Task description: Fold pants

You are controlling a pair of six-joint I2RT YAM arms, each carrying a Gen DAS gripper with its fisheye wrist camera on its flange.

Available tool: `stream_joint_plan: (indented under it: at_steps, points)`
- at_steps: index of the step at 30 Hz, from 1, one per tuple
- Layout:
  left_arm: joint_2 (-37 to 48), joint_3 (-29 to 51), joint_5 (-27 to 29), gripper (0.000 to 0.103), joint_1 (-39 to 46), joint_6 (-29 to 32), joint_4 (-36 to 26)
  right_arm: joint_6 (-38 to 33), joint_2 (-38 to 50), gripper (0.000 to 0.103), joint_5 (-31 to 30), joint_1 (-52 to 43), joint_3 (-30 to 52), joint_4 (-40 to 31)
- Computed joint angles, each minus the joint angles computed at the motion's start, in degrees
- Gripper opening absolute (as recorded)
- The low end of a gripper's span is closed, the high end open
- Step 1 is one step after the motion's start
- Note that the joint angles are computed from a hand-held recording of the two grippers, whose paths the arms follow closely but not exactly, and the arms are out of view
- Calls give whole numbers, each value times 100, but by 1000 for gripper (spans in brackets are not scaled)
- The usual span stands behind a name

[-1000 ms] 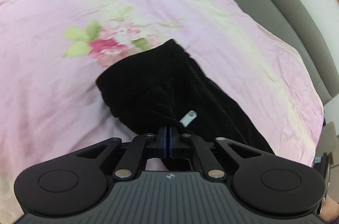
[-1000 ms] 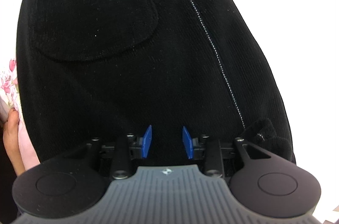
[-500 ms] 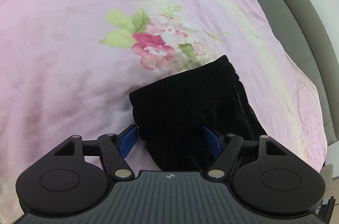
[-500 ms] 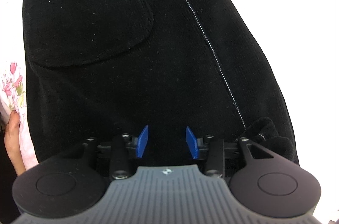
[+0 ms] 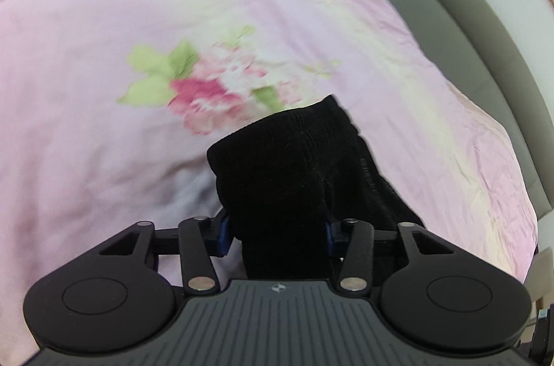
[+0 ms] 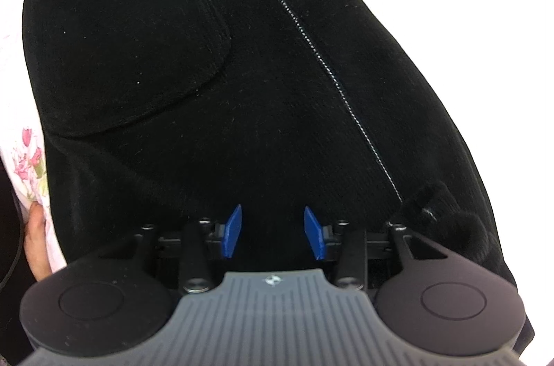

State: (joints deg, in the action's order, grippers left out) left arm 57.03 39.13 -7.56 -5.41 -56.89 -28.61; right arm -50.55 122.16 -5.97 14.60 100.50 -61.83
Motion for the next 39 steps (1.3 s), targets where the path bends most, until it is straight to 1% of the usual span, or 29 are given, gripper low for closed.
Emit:
stream_joint_plan:
  at_steps: [2, 5, 11, 15, 16, 17, 20, 23, 28, 31, 34, 36, 37, 39]
  points:
    - [27, 364, -440, 48, -438, 22, -290, -124, -118, 38, -56, -168, -151, 90]
    - [291, 1096, -1121, 46, -1205, 57, -767, -213, -300, 38, -144, -356, -201, 42]
    - [1261, 2802, -2195, 44, -2586, 200, -1658, -517, -750, 38, -535, -954, -217, -152]
    - [2130, 3940, -2751, 44, -3473, 454, -1961, -782, -954, 38, -940, -1520, -59, -384]
    - [2377, 4241, -2850, 43, -3679, 553, -2016, -874, -984, 38, -1076, -1713, 4, -472]
    - [2650, 4547, -2935, 43, -3870, 668, -2048, -940, -1179, 38, -1171, -1876, -105, -553]
    - [3624, 5566, -3104, 43, -4367, 1119, -2128, -1192, -1163, 38, -1344, -2376, 83, -769]
    - [4658, 6522, -3083, 43, -4664, 1496, -2184, -1430, -1021, 38, -1447, -2902, 298, -976]
    - [6117, 7779, -2774, 43, -5005, 1946, -2381, -1651, -729, 38, -1526, -3585, 628, -1270]
    - [6907, 8481, -2316, 42, -5167, 2021, -2643, -1735, -467, 38, -1537, -3888, 810, -1357]
    - [7533, 8985, -2106, 42, -5234, 2140, -2866, -1761, -243, 38, -1502, -4069, 950, -1428]
    - [7725, 9134, -1941, 44, -5229, 2175, -2901, -1786, -129, 38, -1463, -4135, 1012, -1453]
    - [7743, 9137, -1750, 46, -5194, 2206, -2870, -1762, -98, 38, -1447, -4117, 1036, -1463]
    - [7554, 8798, -1366, 49, -5094, 2232, -2660, -1731, -47, 38, -1428, -4098, 1125, -1544]
